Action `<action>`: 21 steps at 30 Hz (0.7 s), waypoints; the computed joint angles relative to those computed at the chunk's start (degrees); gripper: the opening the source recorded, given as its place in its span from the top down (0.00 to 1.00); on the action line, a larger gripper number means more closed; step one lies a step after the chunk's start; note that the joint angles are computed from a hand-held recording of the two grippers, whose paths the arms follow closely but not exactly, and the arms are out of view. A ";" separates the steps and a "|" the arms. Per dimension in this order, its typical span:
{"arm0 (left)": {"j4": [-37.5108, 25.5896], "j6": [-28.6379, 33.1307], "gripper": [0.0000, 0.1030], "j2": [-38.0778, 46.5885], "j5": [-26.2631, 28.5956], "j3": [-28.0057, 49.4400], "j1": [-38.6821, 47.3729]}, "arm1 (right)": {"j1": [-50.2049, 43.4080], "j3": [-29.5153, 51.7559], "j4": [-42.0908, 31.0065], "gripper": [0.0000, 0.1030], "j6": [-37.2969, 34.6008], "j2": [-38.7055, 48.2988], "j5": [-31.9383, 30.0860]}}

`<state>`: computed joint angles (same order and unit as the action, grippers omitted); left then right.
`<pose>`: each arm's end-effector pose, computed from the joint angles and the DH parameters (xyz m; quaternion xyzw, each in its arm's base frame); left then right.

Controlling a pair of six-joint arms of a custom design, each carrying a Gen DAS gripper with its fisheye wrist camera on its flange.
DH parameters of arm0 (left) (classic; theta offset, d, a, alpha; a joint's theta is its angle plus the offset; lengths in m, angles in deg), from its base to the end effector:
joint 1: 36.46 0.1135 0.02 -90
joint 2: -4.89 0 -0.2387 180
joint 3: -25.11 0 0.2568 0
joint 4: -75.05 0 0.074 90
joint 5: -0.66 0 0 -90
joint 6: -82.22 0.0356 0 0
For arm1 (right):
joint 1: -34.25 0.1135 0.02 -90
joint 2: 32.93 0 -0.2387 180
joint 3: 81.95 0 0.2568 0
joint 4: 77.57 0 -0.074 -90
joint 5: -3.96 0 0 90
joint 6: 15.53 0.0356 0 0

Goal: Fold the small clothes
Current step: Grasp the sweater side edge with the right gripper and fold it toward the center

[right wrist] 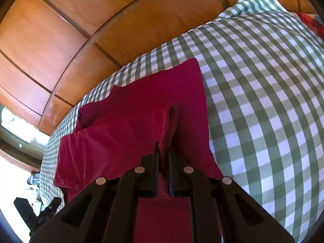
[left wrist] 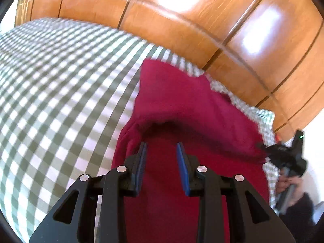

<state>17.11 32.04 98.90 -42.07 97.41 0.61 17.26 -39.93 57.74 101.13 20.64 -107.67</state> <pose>0.2495 0.1557 0.1601 0.0580 0.9113 -0.2613 0.3130 0.1849 -0.0428 0.1651 0.2989 0.8928 0.2030 0.2691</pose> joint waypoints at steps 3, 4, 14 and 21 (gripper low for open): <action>0.99 -1.52 0.72 -2.91 1.94 0.42 -0.74 | -1.76 0.42 -0.22 0.93 -1.91 0.55 -1.78; 2.83 -3.06 0.72 -3.72 1.66 -0.05 -1.63 | -2.14 0.91 -0.60 0.93 -2.13 0.93 -2.21; 17.19 -8.54 0.72 1.09 -17.43 -4.38 -12.86 | -7.16 1.32 -6.40 0.93 -6.97 -1.75 -2.72; 14.05 -6.75 0.72 -4.89 -13.44 -6.24 -10.99 | -2.55 1.44 -10.20 0.38 -3.36 -13.47 5.58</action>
